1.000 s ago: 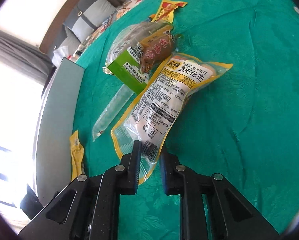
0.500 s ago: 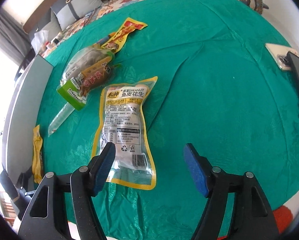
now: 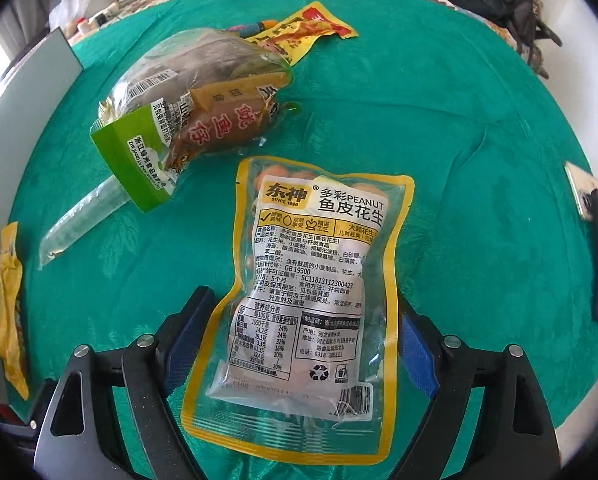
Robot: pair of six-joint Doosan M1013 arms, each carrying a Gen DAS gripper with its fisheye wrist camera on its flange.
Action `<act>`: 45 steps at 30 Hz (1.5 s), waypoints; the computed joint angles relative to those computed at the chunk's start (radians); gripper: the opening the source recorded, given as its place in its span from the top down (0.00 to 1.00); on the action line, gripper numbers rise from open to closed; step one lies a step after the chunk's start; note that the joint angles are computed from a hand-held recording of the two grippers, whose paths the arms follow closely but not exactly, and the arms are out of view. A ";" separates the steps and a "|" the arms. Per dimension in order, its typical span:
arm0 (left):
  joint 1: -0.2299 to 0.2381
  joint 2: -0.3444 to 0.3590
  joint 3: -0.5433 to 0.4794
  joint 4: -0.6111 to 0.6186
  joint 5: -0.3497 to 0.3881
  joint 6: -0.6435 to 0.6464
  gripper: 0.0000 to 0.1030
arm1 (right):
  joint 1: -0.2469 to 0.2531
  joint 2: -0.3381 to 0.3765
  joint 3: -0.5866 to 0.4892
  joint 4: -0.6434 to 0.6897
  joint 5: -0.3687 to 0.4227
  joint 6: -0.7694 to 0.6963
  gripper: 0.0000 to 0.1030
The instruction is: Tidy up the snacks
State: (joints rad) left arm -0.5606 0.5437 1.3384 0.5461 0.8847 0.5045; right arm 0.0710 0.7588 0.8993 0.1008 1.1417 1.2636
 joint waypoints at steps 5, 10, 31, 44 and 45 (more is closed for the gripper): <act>0.004 0.002 -0.011 -0.036 0.014 0.031 0.00 | -0.039 -0.025 0.034 0.049 -0.022 -0.067 0.35; 0.012 -0.003 -0.014 -0.067 0.001 0.037 0.01 | -0.063 -0.065 0.118 0.070 -0.107 -0.163 0.32; 0.077 -0.026 -0.002 -0.223 -0.065 0.029 0.55 | -0.048 -0.029 0.040 0.011 -0.058 -0.260 0.41; 0.063 -0.064 0.030 -0.297 -0.164 0.026 0.55 | -0.104 -0.060 0.064 0.252 0.057 -0.233 0.45; 0.061 -0.066 0.029 -0.294 -0.166 0.028 0.55 | -0.106 -0.061 0.067 0.268 0.064 -0.229 0.45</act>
State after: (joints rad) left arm -0.4997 0.4781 1.3677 0.2518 0.7188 0.5325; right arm -0.0352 0.6982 0.9658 0.3692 1.2060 1.0350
